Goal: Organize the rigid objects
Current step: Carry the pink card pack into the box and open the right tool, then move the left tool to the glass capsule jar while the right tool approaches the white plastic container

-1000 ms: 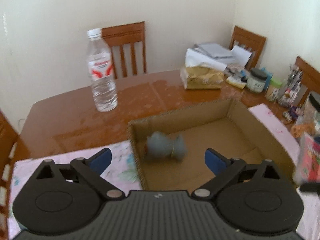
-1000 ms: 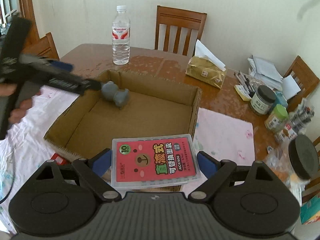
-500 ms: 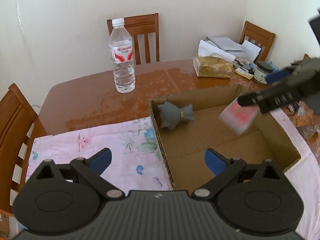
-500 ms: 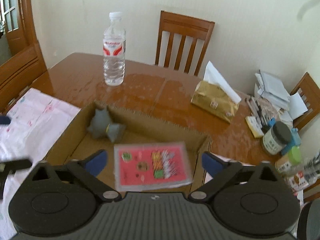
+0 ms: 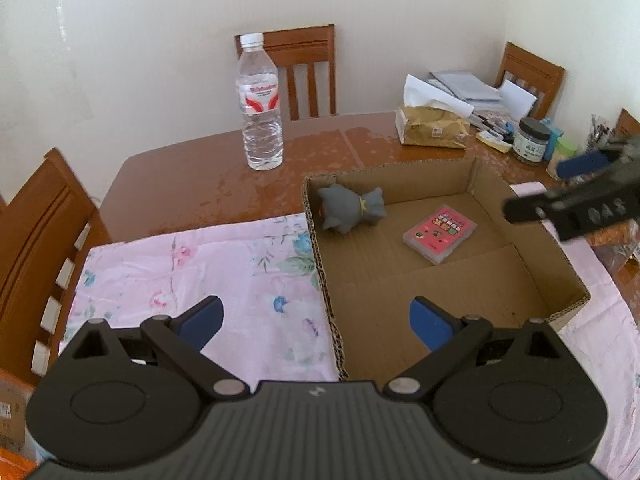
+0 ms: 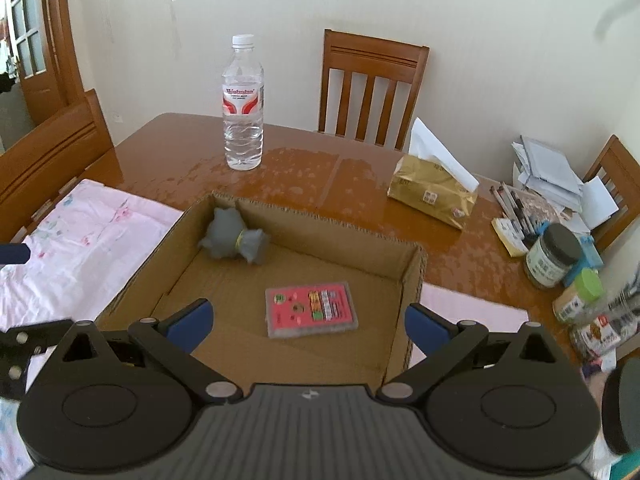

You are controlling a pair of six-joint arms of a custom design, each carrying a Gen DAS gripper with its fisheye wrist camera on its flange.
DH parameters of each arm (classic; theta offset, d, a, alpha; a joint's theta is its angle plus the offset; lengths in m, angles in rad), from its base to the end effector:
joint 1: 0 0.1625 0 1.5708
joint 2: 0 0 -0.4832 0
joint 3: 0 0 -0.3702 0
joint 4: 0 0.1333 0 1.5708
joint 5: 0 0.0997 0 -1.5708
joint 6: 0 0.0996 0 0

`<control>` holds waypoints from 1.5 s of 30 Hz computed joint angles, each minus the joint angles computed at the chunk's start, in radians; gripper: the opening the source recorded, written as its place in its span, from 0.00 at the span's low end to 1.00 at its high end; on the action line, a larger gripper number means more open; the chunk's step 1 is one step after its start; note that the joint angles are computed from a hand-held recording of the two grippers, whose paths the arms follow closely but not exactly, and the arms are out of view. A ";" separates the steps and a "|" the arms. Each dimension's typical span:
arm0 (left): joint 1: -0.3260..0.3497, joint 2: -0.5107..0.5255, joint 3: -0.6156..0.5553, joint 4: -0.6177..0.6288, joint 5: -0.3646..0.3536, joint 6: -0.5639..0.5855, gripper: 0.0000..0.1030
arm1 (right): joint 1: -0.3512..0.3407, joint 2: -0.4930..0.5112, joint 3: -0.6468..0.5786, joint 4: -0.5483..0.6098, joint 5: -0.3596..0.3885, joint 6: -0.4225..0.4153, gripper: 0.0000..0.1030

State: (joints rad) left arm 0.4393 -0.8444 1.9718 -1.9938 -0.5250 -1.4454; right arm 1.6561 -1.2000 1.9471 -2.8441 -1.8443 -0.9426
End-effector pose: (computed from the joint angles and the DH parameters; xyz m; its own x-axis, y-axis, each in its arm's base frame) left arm -0.3804 -0.4212 0.0867 -0.6475 -0.2350 -0.7250 0.3779 0.7270 -0.5732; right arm 0.1555 -0.5699 0.3285 -0.5110 -0.6659 0.5436 -0.8288 0.5493 -0.1062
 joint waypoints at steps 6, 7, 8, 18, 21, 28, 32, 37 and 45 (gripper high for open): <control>-0.061 0.034 -0.047 0.215 -0.028 -0.269 0.96 | -0.066 -0.113 0.076 0.034 0.062 -0.068 1.00; -0.070 0.042 -0.053 0.240 -0.037 -0.302 0.96 | -0.081 -0.131 0.085 0.046 0.075 -0.073 1.00; -0.078 0.051 -0.059 0.261 -0.049 -0.331 0.96 | -0.097 -0.148 0.095 0.061 0.087 -0.080 1.00; -0.124 0.162 -0.086 0.229 -0.213 -0.434 0.96 | -0.248 -0.249 0.178 0.127 0.119 -0.213 1.00; -0.138 0.179 -0.076 0.197 -0.264 -0.433 0.96 | -0.273 -0.255 0.195 0.130 0.094 -0.228 1.00; -0.153 0.171 0.003 0.039 -0.329 -0.354 0.96 | -0.306 -0.273 0.230 0.139 0.065 -0.197 1.00; -0.151 0.165 0.059 -0.089 -0.335 -0.288 0.96 | -0.300 -0.278 0.256 0.122 0.045 -0.157 1.00; -0.149 0.155 0.116 -0.219 -0.330 -0.224 0.97 | -0.287 -0.267 0.299 0.045 -0.007 -0.149 1.00; -0.138 0.148 0.147 -0.304 -0.353 -0.140 0.96 | -0.277 -0.257 0.336 -0.036 -0.063 -0.106 1.00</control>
